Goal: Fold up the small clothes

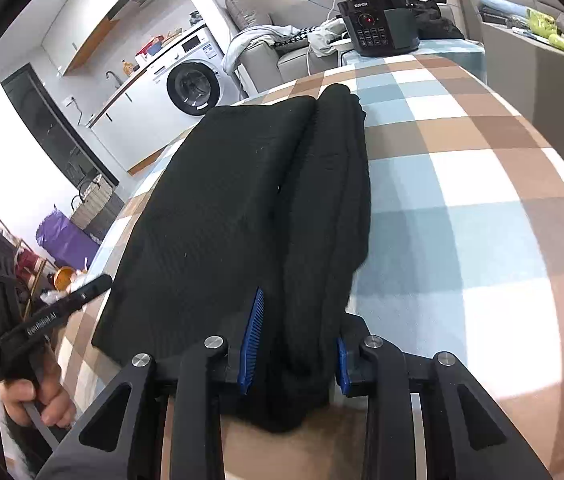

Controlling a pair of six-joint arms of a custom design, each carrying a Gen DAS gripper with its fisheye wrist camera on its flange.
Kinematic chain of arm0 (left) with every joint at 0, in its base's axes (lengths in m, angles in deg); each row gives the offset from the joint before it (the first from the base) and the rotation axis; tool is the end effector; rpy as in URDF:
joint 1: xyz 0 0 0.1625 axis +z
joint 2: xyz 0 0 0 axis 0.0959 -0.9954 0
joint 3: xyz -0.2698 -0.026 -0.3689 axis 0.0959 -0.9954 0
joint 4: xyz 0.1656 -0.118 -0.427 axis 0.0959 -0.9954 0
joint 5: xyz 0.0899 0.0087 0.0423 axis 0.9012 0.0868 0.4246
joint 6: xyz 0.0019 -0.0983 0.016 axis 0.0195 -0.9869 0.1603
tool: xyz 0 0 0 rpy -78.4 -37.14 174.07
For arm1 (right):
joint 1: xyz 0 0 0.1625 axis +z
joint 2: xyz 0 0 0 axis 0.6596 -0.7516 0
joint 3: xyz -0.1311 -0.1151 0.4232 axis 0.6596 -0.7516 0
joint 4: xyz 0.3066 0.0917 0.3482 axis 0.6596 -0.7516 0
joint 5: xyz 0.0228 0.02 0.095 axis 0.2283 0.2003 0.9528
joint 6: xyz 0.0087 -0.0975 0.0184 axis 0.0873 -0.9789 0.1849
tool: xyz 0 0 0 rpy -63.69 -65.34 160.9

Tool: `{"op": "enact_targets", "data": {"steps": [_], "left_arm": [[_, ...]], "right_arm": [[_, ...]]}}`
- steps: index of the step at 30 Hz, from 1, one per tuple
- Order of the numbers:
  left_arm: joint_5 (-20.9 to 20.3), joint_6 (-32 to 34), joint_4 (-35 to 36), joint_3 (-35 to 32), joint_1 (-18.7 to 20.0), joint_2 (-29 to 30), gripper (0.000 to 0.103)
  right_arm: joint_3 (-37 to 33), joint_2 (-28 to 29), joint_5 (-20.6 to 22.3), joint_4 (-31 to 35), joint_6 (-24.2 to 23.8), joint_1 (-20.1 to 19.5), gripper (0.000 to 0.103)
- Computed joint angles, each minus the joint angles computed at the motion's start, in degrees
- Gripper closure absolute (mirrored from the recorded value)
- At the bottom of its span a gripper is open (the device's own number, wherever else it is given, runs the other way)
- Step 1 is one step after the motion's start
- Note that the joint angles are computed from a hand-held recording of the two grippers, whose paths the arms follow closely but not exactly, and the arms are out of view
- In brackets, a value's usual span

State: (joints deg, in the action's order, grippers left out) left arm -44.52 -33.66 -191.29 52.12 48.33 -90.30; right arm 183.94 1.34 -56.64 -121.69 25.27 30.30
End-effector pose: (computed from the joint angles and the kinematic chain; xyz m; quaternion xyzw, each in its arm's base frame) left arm -0.2208 -0.6253 -0.0280 0.1739 0.9174 -0.2956 0.2020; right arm -0.0645 -0.5927 0.2061 0.0651 -0.9241 0.3313 0.1792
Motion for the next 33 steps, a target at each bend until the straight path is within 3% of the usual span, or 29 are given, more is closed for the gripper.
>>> {"op": "enact_targets", "data": {"steps": [5,7,9,10,13,18,19,20,21,23,26,28,30,33], "left_arm": [[-0.02,1.88,-1.43,1.94,-1.95,-0.11,0.085],[-0.86,3.08,-1.94,2.49,-2.74,-0.01,0.076],[-1.37,4.02,-2.55,2.77,-3.32,0.39,0.068],[-1.67,4.37,-2.51,2.88,-3.62,0.59,0.062],[-2.45,4.78,-0.44,2.71,-3.92,1.04,0.060],[-2.52,4.22,0.77,2.81,-3.63,1.42,0.060],[-2.68,4.28,0.66,2.91,-3.53,1.42,0.060],[-2.66,4.36,0.66,2.94,-3.48,1.40,0.060],[-2.52,4.29,0.76,3.00,-3.51,1.32,0.060],[-2.66,4.52,0.50,3.19,-3.42,1.12,0.060],[-3.24,4.12,0.69,3.16,-3.02,1.08,0.060],[-2.81,4.37,0.70,3.26,-3.09,1.08,0.060],[-2.38,4.28,0.67,3.49,-3.30,0.91,0.060],[-1.65,4.39,-0.09,4.18,-3.69,0.58,0.060]], "right_arm": [[3.10,-0.77,-2.05,-7.42,-1.31,0.43,0.073],[4.44,-1.31,-2.32,-11.39,-1.66,0.59,0.073],[5.85,-2.34,0.69,-14.10,-1.74,0.15,0.073],[6.16,-3.05,2.22,-13.13,-1.93,-0.02,0.073],[5.95,-3.69,3.52,-8.95,-2.59,0.33,0.073],[3.57,-0.42,1.79,-4.10,-2.54,0.25,0.072],[3.24,0.49,1.21,-4.74,-2.65,0.24,0.078],[3.25,0.96,1.24,-5.75,-3.31,0.29,0.093],[3.42,0.65,2.33,-5.31,-3.80,0.26,0.097],[4.41,-0.17,4.01,-6.73,-4.98,0.49,0.098],[3.25,0.89,-0.30,-5.26,-3.63,0.65,0.098],[3.52,0.64,1.15,-4.99,-3.10,-0.06,0.098],[4.02,0.31,-0.05,-5.45,-3.49,0.34,0.098],[5.55,-1.07,0.53,-5.93,-4.15,0.08,0.091]]}}
